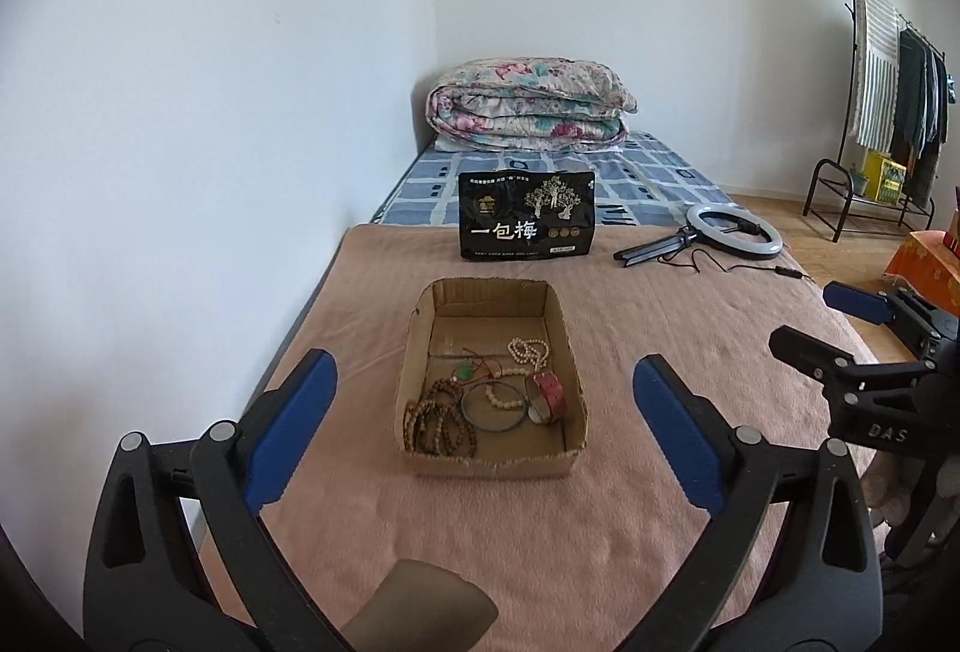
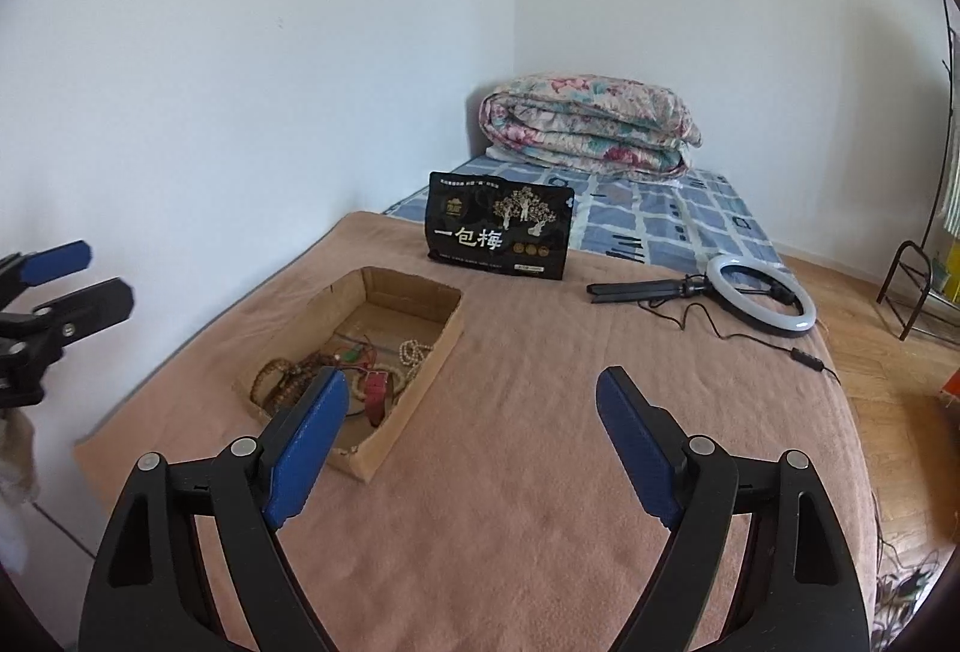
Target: Organize jewelry
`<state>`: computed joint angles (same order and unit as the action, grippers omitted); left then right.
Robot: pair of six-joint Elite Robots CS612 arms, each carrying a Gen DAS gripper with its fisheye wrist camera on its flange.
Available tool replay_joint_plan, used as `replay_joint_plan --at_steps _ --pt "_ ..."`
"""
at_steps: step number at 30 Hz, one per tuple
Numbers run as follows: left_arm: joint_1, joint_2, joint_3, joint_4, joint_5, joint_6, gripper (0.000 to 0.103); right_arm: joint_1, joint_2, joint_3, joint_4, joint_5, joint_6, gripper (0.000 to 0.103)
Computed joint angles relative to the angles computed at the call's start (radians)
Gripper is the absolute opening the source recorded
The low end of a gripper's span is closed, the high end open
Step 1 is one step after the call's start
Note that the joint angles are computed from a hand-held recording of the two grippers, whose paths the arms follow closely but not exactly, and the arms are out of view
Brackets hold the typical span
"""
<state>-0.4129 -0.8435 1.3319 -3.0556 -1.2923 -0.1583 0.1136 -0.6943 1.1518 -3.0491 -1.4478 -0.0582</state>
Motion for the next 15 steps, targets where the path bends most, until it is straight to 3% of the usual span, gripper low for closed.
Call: replay_joint_plan --at_steps 4,7,15 --pt "-0.011 -0.022 0.041 -0.022 0.017 0.003 0.102 -0.002 -0.012 0.03 -0.007 0.003 0.001 0.085" --pt "-0.02 -0.034 0.065 -0.039 0.031 0.009 0.102 -0.002 -0.015 0.032 -0.008 -0.034 0.032 0.085" --pt "-0.03 -0.048 0.093 -0.047 0.032 0.003 0.102 -0.015 -0.031 0.06 -0.028 -0.018 0.036 0.085"
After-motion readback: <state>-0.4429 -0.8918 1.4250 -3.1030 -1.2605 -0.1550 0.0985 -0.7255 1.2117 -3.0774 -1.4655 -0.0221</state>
